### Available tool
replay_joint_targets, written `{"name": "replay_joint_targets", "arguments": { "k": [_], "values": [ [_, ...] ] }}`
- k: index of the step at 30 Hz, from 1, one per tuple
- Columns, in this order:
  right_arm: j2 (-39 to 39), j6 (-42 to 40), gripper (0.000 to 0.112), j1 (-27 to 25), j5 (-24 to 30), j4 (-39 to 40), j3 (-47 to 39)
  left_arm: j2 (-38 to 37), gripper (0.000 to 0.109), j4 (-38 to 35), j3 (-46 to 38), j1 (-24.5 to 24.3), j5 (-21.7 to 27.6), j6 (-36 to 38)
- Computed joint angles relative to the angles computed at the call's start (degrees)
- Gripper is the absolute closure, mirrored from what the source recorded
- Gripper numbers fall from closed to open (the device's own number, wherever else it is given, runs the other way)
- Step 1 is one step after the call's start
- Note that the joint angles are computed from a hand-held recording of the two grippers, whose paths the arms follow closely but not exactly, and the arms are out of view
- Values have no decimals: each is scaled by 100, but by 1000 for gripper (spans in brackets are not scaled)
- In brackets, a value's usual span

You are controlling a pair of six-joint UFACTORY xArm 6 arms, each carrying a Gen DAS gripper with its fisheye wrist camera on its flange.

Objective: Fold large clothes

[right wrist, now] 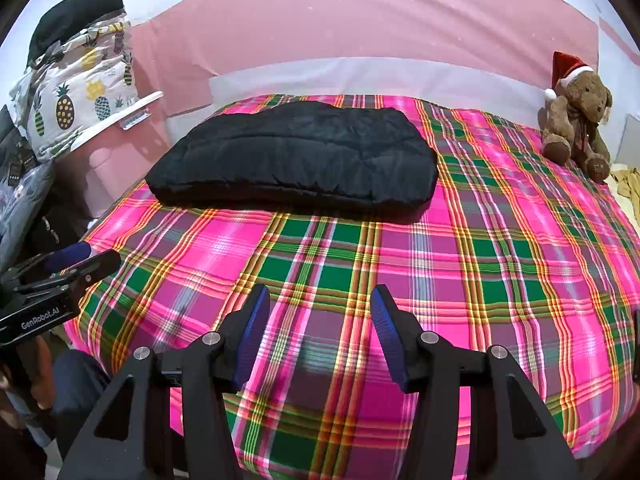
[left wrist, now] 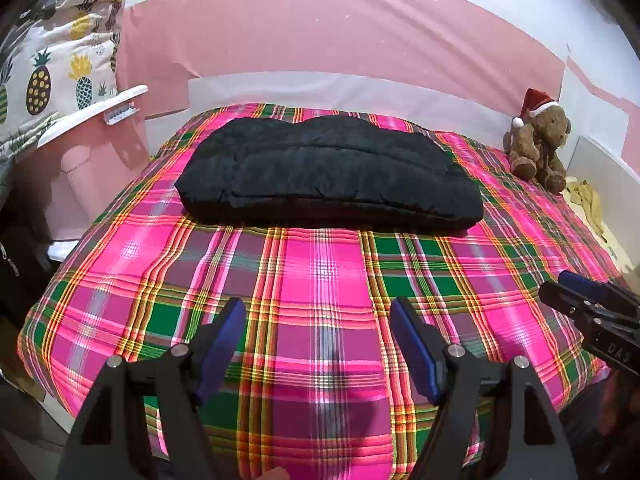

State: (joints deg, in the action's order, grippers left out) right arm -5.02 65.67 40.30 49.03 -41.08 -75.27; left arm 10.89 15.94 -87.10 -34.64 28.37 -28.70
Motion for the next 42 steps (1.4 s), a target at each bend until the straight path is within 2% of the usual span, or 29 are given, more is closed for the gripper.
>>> {"name": "replay_joint_targets", "arguments": {
  "k": [33,36,42],
  "values": [
    [-5,-30,59,-1,-20,11,30,27,32,402,-59,-36,119,-402],
    [-16,-36,59,-7,-26,13,51,26,28,467,-58,-47,110,-424],
    [8,-35,59,-6,-26,8,26,47,27,682,-81,-65,111,-637]
  ]
}}
